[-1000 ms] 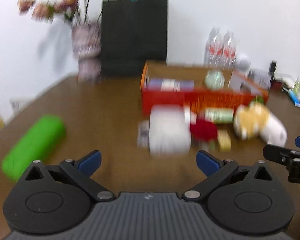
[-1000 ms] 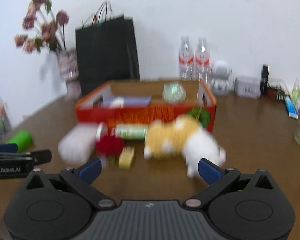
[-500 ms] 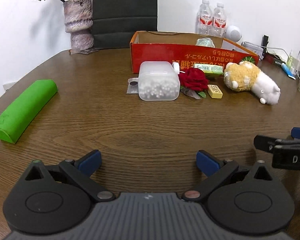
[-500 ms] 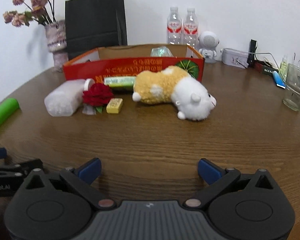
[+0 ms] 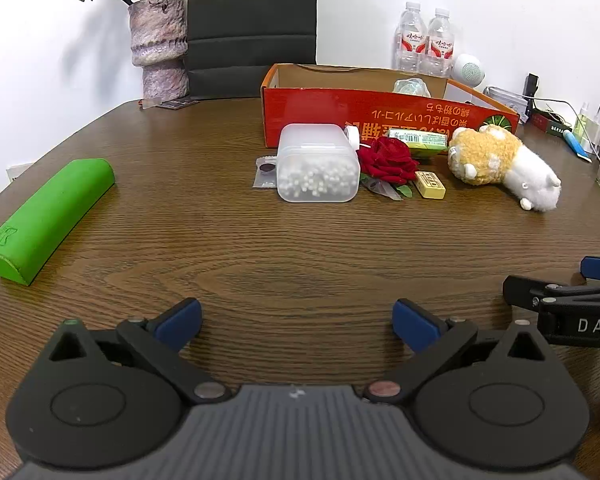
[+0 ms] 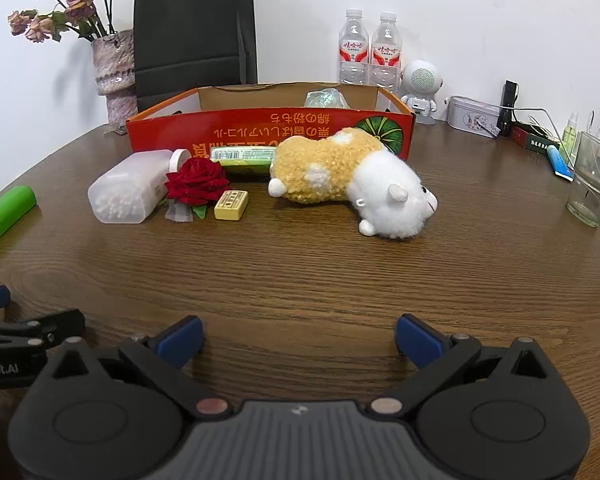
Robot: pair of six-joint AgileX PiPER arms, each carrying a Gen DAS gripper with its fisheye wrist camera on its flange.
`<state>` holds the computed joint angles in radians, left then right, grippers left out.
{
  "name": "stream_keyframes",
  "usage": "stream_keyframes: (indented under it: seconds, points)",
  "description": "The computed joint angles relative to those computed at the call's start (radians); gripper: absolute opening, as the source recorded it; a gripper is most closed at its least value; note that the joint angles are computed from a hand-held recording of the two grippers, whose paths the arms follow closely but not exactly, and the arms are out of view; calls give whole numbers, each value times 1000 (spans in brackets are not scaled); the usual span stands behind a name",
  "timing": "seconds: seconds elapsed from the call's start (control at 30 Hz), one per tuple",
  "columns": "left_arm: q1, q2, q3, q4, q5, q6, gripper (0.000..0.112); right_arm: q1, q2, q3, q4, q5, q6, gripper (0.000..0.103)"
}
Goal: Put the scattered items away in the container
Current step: 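Grasp the white plastic container with the left tool while the right tool grasps the small yellow box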
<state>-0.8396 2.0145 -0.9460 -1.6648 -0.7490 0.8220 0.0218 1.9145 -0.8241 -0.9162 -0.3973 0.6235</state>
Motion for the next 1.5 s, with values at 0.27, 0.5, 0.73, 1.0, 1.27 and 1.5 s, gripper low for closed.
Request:
stream_keyframes:
  seconds: [0.27, 0.5, 0.73, 1.0, 1.27, 1.5]
  points:
    - [6, -1, 0, 9, 12, 2, 103, 0, -1, -1, -5, 2, 3, 103]
    - [218, 12, -187, 148, 160, 206, 103, 6, 31, -88, -191, -10, 140, 90]
    - [334, 122, -366, 7, 241, 504, 81, 53, 150, -369, -548, -97, 521, 64]
    - [339, 43, -195, 273, 305, 131, 66, 99, 279, -550, -733, -36, 770, 22]
    - [115, -147, 125, 461, 75, -275, 66, -24, 73, -206, -559, -164, 455, 21]
    - [332, -159, -177, 514, 319, -78, 66, -93, -3, -359, -616, -256, 585, 21]
